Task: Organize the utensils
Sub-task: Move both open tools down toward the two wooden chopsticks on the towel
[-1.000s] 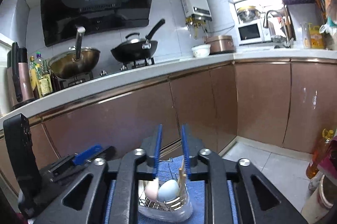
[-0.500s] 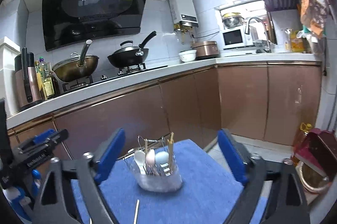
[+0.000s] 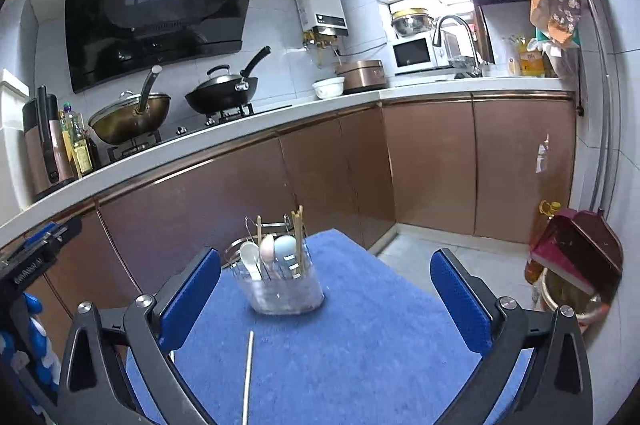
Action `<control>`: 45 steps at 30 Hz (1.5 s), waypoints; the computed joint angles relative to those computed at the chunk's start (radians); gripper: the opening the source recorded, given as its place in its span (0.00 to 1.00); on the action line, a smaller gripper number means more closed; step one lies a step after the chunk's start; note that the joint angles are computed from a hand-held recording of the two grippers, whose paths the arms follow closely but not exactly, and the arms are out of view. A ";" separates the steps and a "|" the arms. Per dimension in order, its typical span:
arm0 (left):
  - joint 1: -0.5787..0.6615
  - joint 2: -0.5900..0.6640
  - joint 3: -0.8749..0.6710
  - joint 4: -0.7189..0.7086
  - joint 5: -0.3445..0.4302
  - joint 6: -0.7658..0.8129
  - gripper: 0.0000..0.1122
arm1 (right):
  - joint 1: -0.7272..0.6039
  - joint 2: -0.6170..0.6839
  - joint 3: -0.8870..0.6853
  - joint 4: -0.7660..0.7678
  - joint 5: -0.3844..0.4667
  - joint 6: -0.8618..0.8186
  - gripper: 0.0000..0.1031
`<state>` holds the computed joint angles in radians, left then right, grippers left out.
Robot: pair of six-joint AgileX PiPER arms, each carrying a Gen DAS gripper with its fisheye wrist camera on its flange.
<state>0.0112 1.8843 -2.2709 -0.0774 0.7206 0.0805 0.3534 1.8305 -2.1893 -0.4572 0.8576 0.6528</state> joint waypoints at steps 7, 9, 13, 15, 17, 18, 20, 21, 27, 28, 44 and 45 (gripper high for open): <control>0.026 -0.157 0.235 0.028 -0.116 -0.030 0.61 | 0.033 -0.118 0.177 -0.051 -0.045 0.075 1.00; 0.029 -0.199 0.295 0.050 -0.146 -0.051 0.61 | 0.033 -0.157 0.230 -0.056 -0.069 0.102 1.00; 0.042 -0.277 0.389 0.065 -0.187 -0.070 0.61 | 0.044 -0.230 0.326 -0.097 -0.108 0.163 1.00; 0.047 -0.312 0.432 0.059 -0.205 -0.063 0.61 | 0.051 -0.272 0.384 -0.129 -0.132 0.198 1.00; 0.052 -0.351 0.480 0.049 -0.224 -0.052 0.61 | 0.055 -0.304 0.429 -0.156 -0.151 0.227 1.00; 0.050 -0.359 0.488 0.054 -0.226 -0.055 0.61 | 0.057 -0.321 0.453 -0.168 -0.162 0.244 1.00; 0.051 -0.389 0.526 0.053 -0.235 -0.040 0.61 | 0.057 -0.348 0.491 -0.175 -0.182 0.262 1.00; 0.051 -0.397 0.535 0.055 -0.234 -0.035 0.61 | 0.055 -0.363 0.512 -0.175 -0.195 0.270 1.00; 0.084 -0.393 0.521 -0.044 -0.180 0.051 0.63 | 0.033 -0.391 0.567 -0.116 -0.245 0.231 1.00; 0.100 -0.382 0.507 -0.093 -0.159 0.078 0.64 | 0.022 -0.384 0.564 -0.066 -0.252 0.188 1.00; 0.185 -0.017 0.180 -0.178 0.205 0.066 0.67 | 0.012 -0.065 0.293 0.328 -0.108 -0.209 1.00; 0.193 0.025 0.123 -0.188 0.253 0.061 0.67 | 0.008 -0.033 0.252 0.345 -0.080 -0.225 1.00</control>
